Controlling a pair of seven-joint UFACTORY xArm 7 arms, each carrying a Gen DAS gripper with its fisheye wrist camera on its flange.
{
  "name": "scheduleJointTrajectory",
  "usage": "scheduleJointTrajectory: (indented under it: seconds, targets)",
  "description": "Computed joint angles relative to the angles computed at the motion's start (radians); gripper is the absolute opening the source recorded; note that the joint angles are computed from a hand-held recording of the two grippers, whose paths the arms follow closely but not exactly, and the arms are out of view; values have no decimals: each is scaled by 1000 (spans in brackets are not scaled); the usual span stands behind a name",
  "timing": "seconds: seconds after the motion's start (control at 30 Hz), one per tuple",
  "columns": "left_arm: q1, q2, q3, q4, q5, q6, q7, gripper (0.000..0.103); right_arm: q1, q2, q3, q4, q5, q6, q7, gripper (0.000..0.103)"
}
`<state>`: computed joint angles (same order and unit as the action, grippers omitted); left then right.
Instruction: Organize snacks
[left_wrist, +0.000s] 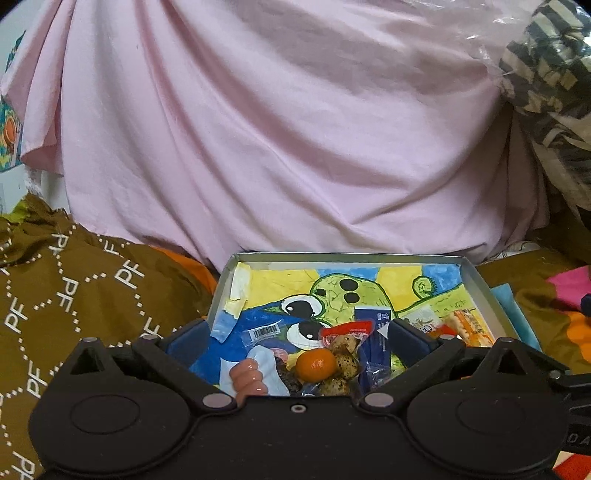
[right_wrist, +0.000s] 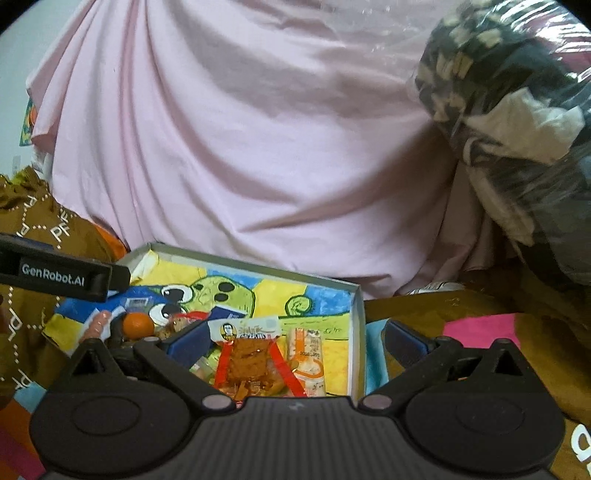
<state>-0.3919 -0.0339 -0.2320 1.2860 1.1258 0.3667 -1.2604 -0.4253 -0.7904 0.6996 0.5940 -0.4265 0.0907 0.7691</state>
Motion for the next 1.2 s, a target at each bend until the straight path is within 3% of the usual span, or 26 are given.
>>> scheduleJointTrajectory:
  seconds: [0.17,0.47,0.83,1.2]
  targets:
    - [13,-74,-19,-62,24,5,-27,102,97,-48,-62,-19,11,45,-33,103]
    - [78,-250,-87,-209,-107,5,41,102,255,-151,-144,-38,43,140,-67,103]
    - [128,-478,-119,-365,-301,0,169,102,330,-240,-126,-10,73,229,-39,103]
    - [182,-680,-138,-510,-471,-2,276,102,390,-366,-40,1,61,369,10,103]
